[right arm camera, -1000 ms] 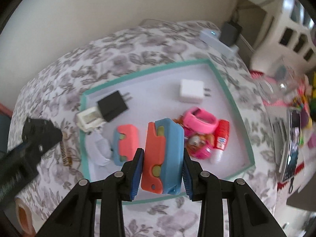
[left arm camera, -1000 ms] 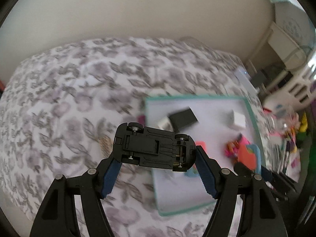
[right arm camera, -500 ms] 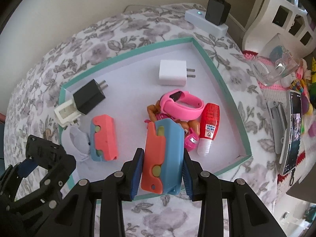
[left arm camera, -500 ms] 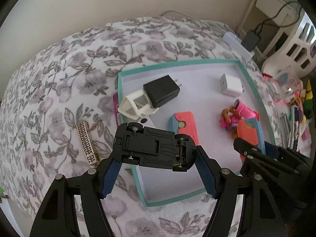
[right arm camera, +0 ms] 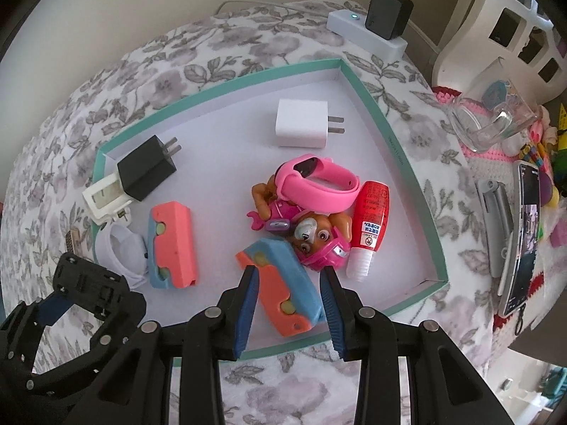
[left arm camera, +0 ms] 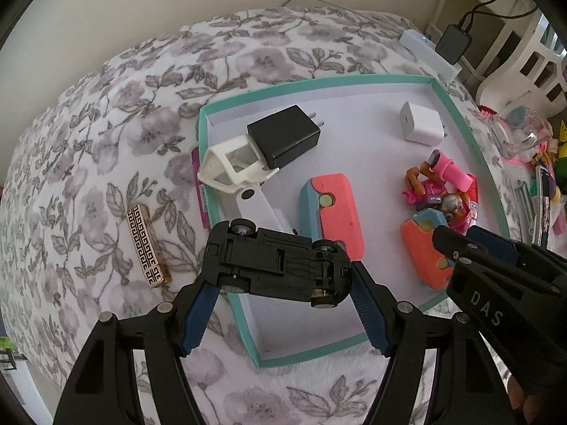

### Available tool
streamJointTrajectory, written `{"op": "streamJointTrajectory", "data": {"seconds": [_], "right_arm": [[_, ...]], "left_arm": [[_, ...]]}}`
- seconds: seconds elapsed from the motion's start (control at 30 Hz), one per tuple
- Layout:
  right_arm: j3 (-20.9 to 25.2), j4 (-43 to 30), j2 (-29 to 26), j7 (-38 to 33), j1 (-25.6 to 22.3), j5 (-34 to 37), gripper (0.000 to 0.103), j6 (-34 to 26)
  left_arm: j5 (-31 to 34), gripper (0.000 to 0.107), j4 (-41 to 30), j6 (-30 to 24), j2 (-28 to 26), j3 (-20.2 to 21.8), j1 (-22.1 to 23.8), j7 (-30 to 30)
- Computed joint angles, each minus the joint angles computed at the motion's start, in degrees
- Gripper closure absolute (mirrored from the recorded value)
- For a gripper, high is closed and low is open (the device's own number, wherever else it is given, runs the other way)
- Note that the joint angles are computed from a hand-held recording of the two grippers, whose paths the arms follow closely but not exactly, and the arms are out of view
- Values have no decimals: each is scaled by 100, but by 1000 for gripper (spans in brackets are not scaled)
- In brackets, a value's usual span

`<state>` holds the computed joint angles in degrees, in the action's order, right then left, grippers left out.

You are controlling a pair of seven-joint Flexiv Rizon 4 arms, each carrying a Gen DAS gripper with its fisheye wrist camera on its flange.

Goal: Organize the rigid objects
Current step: 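Lower both held items into the tray and open both grippers, then withdraw both open grippers from the tray back over the bed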

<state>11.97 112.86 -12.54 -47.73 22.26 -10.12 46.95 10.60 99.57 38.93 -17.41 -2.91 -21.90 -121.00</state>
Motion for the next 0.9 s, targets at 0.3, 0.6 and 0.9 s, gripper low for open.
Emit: {"op": "streamJointTrajectory", "data": {"seconds": [0.3, 0.6, 0.9], "right_arm": [[-20, -32, 18, 44, 43, -168, 63, -45], [-48, 47, 122, 210, 51, -388, 63, 123], [-78, 128, 227, 460, 35, -631, 63, 330]], "left_arm": [[-25, 29, 13, 4, 0, 20, 19, -80], [85, 20, 55, 152, 142, 52, 51, -245], [370, 13, 79, 93, 288, 139, 98, -723]]}}
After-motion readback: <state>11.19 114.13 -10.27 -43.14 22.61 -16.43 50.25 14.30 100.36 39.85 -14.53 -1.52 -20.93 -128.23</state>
